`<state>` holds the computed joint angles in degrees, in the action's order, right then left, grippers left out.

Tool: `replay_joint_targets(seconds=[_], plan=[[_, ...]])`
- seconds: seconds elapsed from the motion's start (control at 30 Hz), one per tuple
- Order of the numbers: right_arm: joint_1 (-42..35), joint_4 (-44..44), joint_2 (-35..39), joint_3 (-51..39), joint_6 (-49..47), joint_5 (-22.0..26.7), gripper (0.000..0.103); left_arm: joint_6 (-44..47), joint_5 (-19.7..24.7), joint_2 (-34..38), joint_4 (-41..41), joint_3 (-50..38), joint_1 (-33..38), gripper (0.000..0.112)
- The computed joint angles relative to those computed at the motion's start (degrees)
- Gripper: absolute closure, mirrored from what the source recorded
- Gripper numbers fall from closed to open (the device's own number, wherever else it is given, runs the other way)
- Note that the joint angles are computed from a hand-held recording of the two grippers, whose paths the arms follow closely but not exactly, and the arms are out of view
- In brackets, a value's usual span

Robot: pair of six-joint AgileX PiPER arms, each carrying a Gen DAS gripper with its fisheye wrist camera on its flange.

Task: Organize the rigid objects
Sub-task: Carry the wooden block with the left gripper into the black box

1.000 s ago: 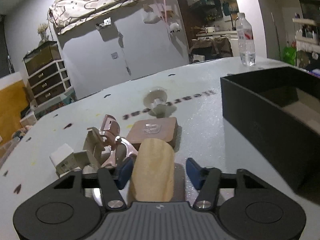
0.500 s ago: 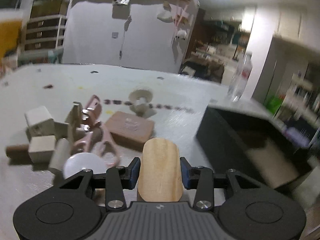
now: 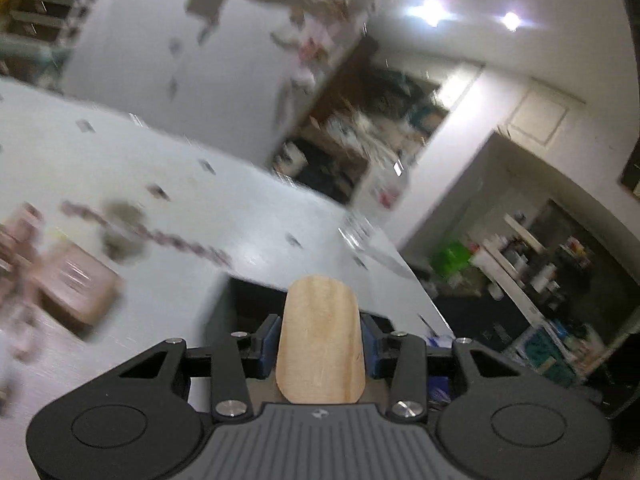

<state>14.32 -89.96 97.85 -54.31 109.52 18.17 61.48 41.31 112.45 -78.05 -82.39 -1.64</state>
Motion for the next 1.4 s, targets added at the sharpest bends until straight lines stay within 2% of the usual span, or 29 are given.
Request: replay_joint_targets(seconds=[0.17, 0.3, 0.47, 0.73, 0.87, 1.07, 1.2, 1.4], plan=[[-0.47, 1.86, -0.18, -0.22, -2.83, -1.15, 0.099, -16.37, -1.56, 7.1, 12.36, -11.57, -7.49, 0.07], [-1.27, 2.59, -0.45, -0.16, -4.28, -2.94, 0.097, -31.01, -1.2, 13.91, 22.12, -21.87, -11.27, 0.07], [-1.9, 1.14, -0.49, 0.06, -2.93, -4.21, 0.097, -42.06, 0.57, 18.55, 28.77, -28.89, -13.22, 0.07], [-2.09, -0.26, -0.49, 0.34, -1.29, -4.83, 0.096, -48.94, -1.46, 21.29, 30.35, -30.59, -14.95, 0.069], [-2.54, -1.49, -0.81, 0.74, 0.3, -5.73, 0.096, -51.95, -0.06, 22.29, 32.59, -32.58, -15.2, 0.056], [-2.53, 0.34, -0.72, 0.48, -1.27, -5.69, 0.096, -46.21, -1.23, 19.56, 29.57, -28.74, -14.3, 0.047], [-2.84, 0.87, -0.74, 0.4, -1.57, -6.05, 0.096, -43.88, -2.51, 17.07, 32.06, -26.38, -14.56, 0.036], [-3.07, 2.24, -0.76, 0.25, -3.0, -6.31, 0.096, -37.89, -4.34, 12.75, 29.15, -20.6, -13.62, 0.019]])
